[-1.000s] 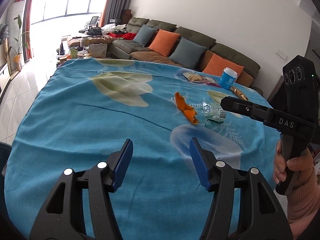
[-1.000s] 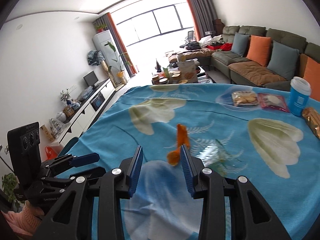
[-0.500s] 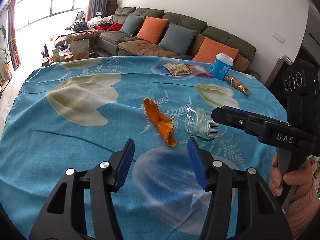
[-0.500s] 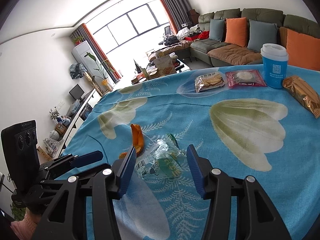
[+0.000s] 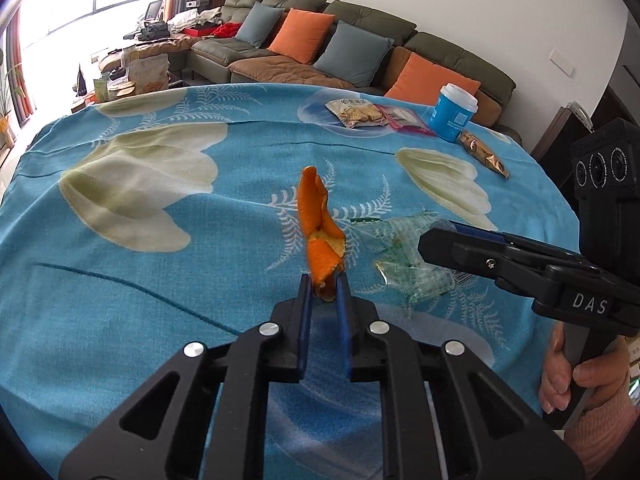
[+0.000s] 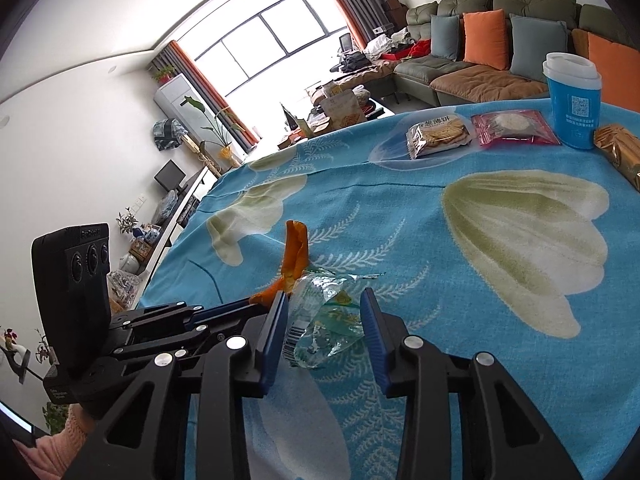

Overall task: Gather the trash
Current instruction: 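Grasp an orange peel with the left gripper while the right grasps a clear green-labelled wrapper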

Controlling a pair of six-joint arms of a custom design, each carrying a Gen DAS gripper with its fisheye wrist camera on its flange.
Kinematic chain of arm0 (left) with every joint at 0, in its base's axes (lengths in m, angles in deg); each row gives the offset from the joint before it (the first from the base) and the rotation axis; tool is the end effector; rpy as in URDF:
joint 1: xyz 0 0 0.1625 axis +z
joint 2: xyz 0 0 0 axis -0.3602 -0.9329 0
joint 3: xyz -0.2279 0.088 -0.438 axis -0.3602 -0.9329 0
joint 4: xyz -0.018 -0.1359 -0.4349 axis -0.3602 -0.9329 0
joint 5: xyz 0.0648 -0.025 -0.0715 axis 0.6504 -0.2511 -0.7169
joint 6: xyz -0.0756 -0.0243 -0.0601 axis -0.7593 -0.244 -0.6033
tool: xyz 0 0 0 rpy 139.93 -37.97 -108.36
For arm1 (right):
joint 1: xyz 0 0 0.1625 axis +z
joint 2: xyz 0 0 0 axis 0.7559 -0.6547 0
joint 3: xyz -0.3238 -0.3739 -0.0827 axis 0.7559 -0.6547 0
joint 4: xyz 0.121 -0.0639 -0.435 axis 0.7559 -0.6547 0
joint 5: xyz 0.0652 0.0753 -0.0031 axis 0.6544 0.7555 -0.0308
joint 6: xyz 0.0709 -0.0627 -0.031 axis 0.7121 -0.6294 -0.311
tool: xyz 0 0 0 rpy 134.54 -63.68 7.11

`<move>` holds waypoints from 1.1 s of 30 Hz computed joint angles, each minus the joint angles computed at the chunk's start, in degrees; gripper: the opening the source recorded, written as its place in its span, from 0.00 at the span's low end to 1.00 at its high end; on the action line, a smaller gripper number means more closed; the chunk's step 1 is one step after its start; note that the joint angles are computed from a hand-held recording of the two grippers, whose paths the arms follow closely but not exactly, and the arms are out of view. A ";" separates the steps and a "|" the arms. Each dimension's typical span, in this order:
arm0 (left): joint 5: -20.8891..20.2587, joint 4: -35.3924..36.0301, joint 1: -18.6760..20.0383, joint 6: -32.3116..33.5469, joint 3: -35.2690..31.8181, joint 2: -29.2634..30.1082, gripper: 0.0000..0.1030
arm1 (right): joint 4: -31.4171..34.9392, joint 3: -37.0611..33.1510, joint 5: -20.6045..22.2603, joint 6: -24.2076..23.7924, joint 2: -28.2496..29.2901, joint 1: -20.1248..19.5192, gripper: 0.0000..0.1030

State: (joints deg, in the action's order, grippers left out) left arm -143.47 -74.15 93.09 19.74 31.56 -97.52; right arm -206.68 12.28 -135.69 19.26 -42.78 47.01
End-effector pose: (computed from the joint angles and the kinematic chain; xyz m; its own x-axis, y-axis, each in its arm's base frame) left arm -0.1398 -0.8964 0.1674 -0.4648 0.8723 -0.1518 0.8822 0.4708 0.0043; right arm 0.1656 -0.7269 0.0871 -0.9249 0.3147 0.2133 -0.0276 0.5038 -0.8634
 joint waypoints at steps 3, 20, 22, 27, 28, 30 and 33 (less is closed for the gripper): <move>-0.14 -0.53 -0.04 0.06 0.43 -0.24 0.11 | -0.10 0.10 0.47 -0.87 -0.02 0.17 0.15; -2.59 -2.75 2.98 0.67 3.42 -5.74 0.09 | -1.05 -0.13 1.51 -5.62 0.60 2.30 0.02; -2.43 -2.92 3.66 0.82 3.67 -6.63 0.09 | -0.50 -0.45 2.25 -6.07 0.85 2.56 0.02; -2.06 -3.68 5.35 0.49 4.03 -8.51 0.09 | 1.47 -1.94 3.88 -6.92 1.65 3.20 0.02; -2.07 -3.57 5.66 0.23 3.88 -8.67 0.09 | 1.79 -2.16 4.11 -6.90 1.78 3.23 0.02; -2.37 -3.59 6.24 0.33 3.83 -9.07 0.09 | 2.23 -2.58 3.70 -6.91 2.15 3.45 0.02; -2.50 -4.80 6.59 0.64 4.61 -9.66 0.30 | 0.57 -2.55 2.66 -6.53 2.47 3.66 0.09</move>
